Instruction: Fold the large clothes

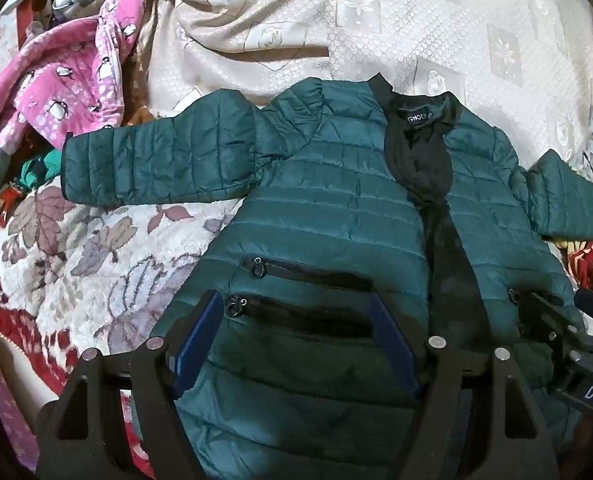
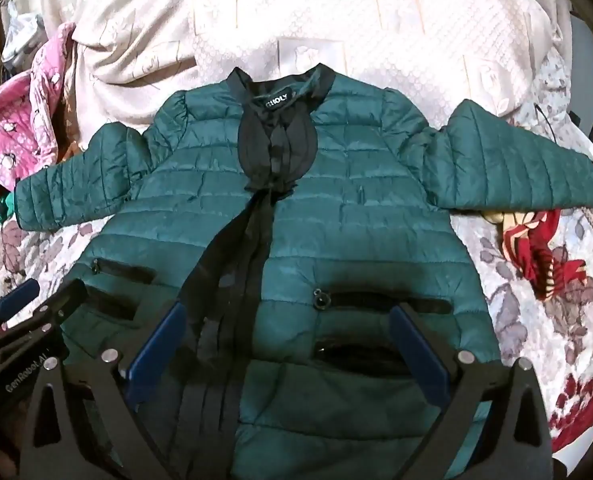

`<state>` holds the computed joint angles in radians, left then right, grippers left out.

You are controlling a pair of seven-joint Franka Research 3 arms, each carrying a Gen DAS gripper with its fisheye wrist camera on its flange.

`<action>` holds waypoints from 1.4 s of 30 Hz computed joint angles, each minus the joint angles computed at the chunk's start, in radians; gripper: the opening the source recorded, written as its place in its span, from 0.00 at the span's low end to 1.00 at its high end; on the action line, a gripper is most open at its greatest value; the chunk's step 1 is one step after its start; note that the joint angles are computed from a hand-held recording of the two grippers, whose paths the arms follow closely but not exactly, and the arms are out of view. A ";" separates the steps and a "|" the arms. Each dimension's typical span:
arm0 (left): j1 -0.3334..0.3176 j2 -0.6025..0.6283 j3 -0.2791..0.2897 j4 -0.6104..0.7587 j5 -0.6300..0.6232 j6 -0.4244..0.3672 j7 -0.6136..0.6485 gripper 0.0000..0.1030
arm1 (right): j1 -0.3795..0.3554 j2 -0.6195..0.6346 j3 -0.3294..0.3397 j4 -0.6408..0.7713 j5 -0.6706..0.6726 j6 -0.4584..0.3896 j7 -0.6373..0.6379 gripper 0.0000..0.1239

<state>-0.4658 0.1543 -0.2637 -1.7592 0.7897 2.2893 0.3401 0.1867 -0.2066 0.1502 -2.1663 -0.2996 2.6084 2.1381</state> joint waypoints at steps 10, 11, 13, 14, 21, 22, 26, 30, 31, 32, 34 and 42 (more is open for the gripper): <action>0.004 0.006 0.004 0.001 -0.015 0.007 -0.004 0.48 | 0.014 0.018 -0.010 0.015 -0.015 -0.023 -0.012 0.83; 0.004 0.005 0.005 0.000 -0.013 0.008 -0.007 0.48 | 0.015 0.018 -0.013 0.015 -0.006 -0.025 -0.020 0.83; 0.004 0.000 0.005 -0.007 -0.008 0.010 -0.009 0.48 | 0.015 0.027 -0.007 0.028 -0.009 -0.037 -0.011 0.83; 0.003 0.001 0.005 -0.006 -0.002 0.006 -0.012 0.48 | 0.010 0.025 -0.003 0.020 -0.029 -0.017 0.011 0.83; 0.014 -0.008 0.003 -0.020 -0.015 0.021 -0.019 0.48 | -0.013 0.015 0.011 -0.023 -0.112 0.095 0.104 0.83; 0.013 -0.006 0.003 -0.017 -0.013 0.020 -0.022 0.48 | -0.005 0.018 0.006 -0.015 -0.086 0.078 0.083 0.83; 0.013 -0.004 0.003 -0.014 -0.015 0.022 -0.022 0.48 | -0.018 0.013 0.017 -0.028 -0.122 0.110 0.121 0.83; 0.014 -0.008 0.003 -0.020 -0.015 0.025 -0.024 0.48 | 0.013 0.024 -0.003 0.010 -0.032 0.003 0.020 0.83; 0.014 -0.009 0.003 -0.022 -0.016 0.026 -0.025 0.48 | 0.016 0.032 -0.006 0.023 -0.022 -0.007 0.008 0.83; 0.014 -0.009 0.003 -0.022 -0.016 0.025 -0.026 0.48 | 0.017 0.034 -0.007 0.026 -0.022 -0.007 0.007 0.83; 0.014 -0.004 0.003 -0.015 -0.015 0.019 -0.022 0.48 | 0.024 0.032 -0.014 0.023 0.006 0.000 -0.009 0.83; 0.021 0.010 0.012 0.018 -0.010 0.012 0.000 0.48 | 0.024 0.072 -0.021 0.075 0.014 -0.016 -0.028 0.83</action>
